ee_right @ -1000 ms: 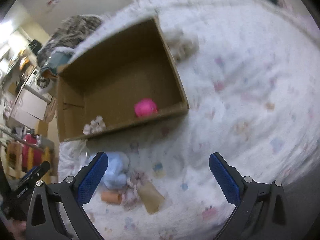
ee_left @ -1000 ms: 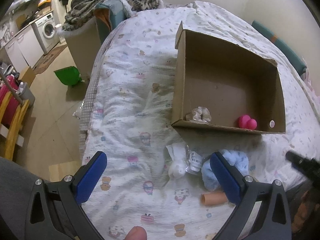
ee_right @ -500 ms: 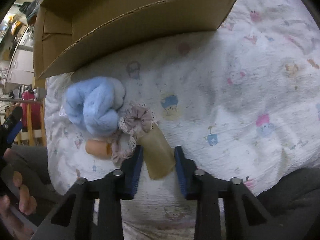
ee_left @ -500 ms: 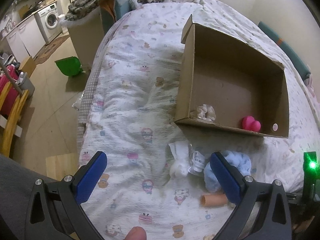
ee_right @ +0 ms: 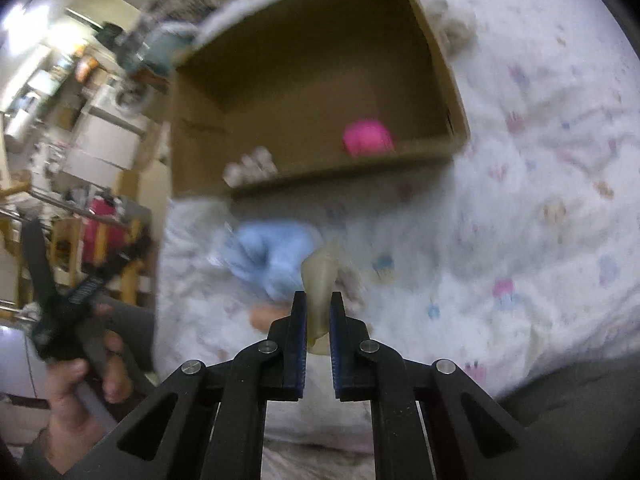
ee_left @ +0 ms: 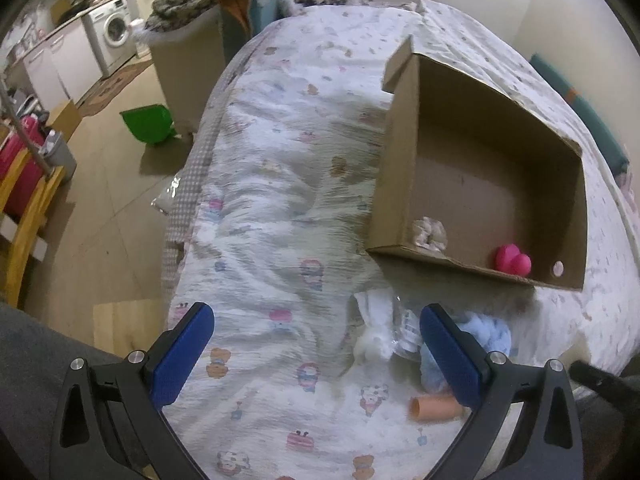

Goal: Organize soft objects

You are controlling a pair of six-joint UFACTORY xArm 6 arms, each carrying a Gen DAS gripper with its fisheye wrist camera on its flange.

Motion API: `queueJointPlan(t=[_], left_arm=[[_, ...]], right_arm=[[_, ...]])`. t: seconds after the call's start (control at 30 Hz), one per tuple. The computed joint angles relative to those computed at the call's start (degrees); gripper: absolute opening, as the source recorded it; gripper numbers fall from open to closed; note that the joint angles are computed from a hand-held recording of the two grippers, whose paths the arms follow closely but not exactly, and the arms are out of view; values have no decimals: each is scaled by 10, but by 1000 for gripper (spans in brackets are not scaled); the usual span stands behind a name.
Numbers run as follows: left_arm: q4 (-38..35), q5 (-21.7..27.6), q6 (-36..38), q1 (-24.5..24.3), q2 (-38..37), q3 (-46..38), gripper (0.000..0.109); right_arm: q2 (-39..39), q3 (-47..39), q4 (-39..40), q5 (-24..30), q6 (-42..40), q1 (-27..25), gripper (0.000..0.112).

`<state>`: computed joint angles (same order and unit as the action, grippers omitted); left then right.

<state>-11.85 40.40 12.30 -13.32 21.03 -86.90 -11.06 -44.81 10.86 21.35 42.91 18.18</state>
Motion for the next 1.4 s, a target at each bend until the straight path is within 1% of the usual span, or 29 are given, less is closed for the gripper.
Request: queueJointPlan(t=[0.07, 0.13, 0.23, 0.3, 0.33, 0.37, 0.4, 0.43, 0.47, 0.53, 0.6, 0.63, 0.67, 0.7, 0.73, 0.87, 0.93, 1.0, 1.03, 1.07, 1.13, 1.17, 1.23, 1.33, 1.4], left_arm=[[-1, 7, -6, 3, 6, -7, 102], [5, 16, -16, 6, 13, -14, 102], [-2, 38, -10, 6, 23, -25, 99], [-13, 58, -2, 6, 33, -36, 91], [-18, 71, 1, 5, 40, -45, 82], [-26, 89, 2, 4, 51, -58, 77], [-32, 106, 3, 2, 63, -73, 75], [-32, 128, 0, -1, 82, -96, 71], [-26, 135, -5, -4, 91, -107, 65], [-15, 147, -21, -10, 116, -134, 62], [-15, 168, -39, -12, 144, -165, 54], [-16, 182, -41, -13, 156, -179, 47], [-23, 199, -42, -13, 167, -191, 44], [-32, 212, -41, -13, 175, -198, 43], [-36, 215, -43, -14, 177, -198, 40], [-31, 212, -34, -23, 173, -188, 40], [-34, 212, -22, -27, 164, -176, 40], [-19, 202, -5, -38, 153, -156, 40], [-2, 195, 3, -45, 150, -147, 36], [10, 186, 8, -50, 146, -137, 25], [16, 175, 14, -54, 139, -126, 19], [23, 160, 14, -55, 132, -114, 13], [47, 128, 0, -60, 119, -92, 8], [31, 122, -12, -48, 110, -88, 6], [29, 105, -20, -41, 97, -75, 6]], right_arm=[[-3, 10, -38, -35, 27, -3, 11], [1, 14, -71, -51, 61, -9, 11], [20, 14, -71, -64, 78, -9, 11], [26, 11, -68, -58, 82, -10, 11], [27, 11, -65, -61, 82, -10, 11], [27, 12, -64, -66, 82, -11, 11], [30, 12, -66, -71, 85, -11, 11], [31, 12, -65, -74, 85, -12, 11], [33, 11, -64, -77, 85, -12, 11], [38, 9, -49, -79, 72, -11, 11], [33, 13, -50, -78, 70, -12, 11], [34, 12, -49, -77, 68, -12, 11], [33, 14, -47, -77, 66, -12, 11], [33, 15, -46, -77, 66, -13, 11], [32, 15, -43, -75, 64, -12, 11], [38, 9, -34, -66, 54, -13, 11], [46, 0, -42, -62, 56, -13, 11], [49, -4, -46, -59, 57, -12, 11], [51, -6, -45, -58, 56, -12, 11], [52, -6, -45, -58, 55, -12, 11], [54, -10, -50, -54, 57, -12, 11], [54, -10, -55, -52, 61, -12, 11], [52, -8, -67, -48, 71, -12, 11], [50, -4, -65, -50, 75, -13, 11], [48, -2, -66, -53, 79, -13, 11]])
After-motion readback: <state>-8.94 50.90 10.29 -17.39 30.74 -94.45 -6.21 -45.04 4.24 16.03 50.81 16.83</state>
